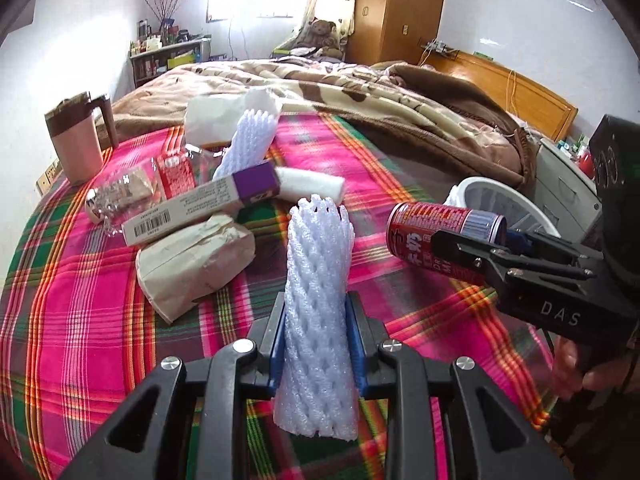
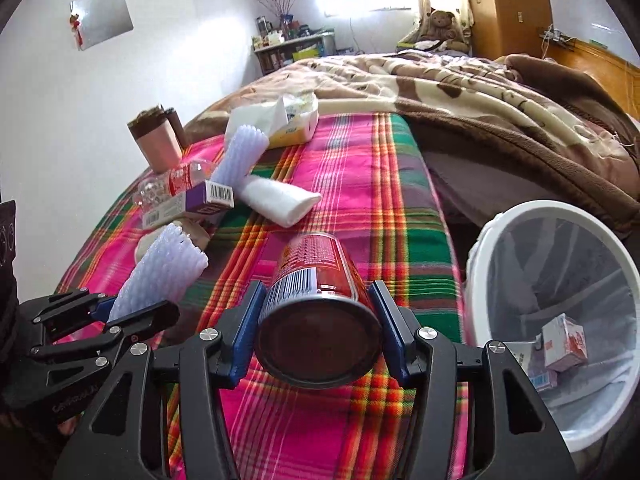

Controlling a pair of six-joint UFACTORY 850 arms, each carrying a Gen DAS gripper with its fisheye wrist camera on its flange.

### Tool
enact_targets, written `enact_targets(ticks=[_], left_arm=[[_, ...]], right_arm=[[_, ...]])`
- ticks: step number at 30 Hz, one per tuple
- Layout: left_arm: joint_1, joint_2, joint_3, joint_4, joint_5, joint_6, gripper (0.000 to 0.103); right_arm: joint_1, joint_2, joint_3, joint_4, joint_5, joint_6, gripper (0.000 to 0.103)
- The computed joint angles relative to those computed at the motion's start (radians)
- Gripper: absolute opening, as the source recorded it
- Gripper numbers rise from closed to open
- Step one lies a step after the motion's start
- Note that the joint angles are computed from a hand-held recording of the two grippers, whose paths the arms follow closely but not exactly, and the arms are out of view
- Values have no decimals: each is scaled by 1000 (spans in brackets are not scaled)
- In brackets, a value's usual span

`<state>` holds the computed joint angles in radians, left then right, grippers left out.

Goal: Collect trash
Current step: 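Carry the red can and foam sleeve over the wastebasket and open both tools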

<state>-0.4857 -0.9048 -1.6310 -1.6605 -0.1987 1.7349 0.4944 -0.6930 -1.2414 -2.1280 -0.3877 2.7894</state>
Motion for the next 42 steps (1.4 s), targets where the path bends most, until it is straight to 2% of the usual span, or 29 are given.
enact_targets(ticks=[12, 19, 22, 29, 34, 42], left_arm=[[-35, 47, 42, -255, -24, 268, 28], [-72, 43, 21, -266, -31, 285, 28], [-93, 40, 10, -313, -24, 342, 28], [-141, 7, -53, -205, -22, 249, 28], [-169, -27, -112, -32, -36, 84, 28], [-205, -88, -211, 239, -65, -183, 28]], right_arm=[[6, 99, 139, -50, -132, 128, 54], [-6, 144, 204, -14, -168, 135, 54], [-14, 176, 249, 16, -194, 136, 54], [-34, 222, 318, 81, -234, 132, 54], [-52, 238, 350, 125, -247, 123, 54], [-88, 243, 377, 179, -223, 95, 54]])
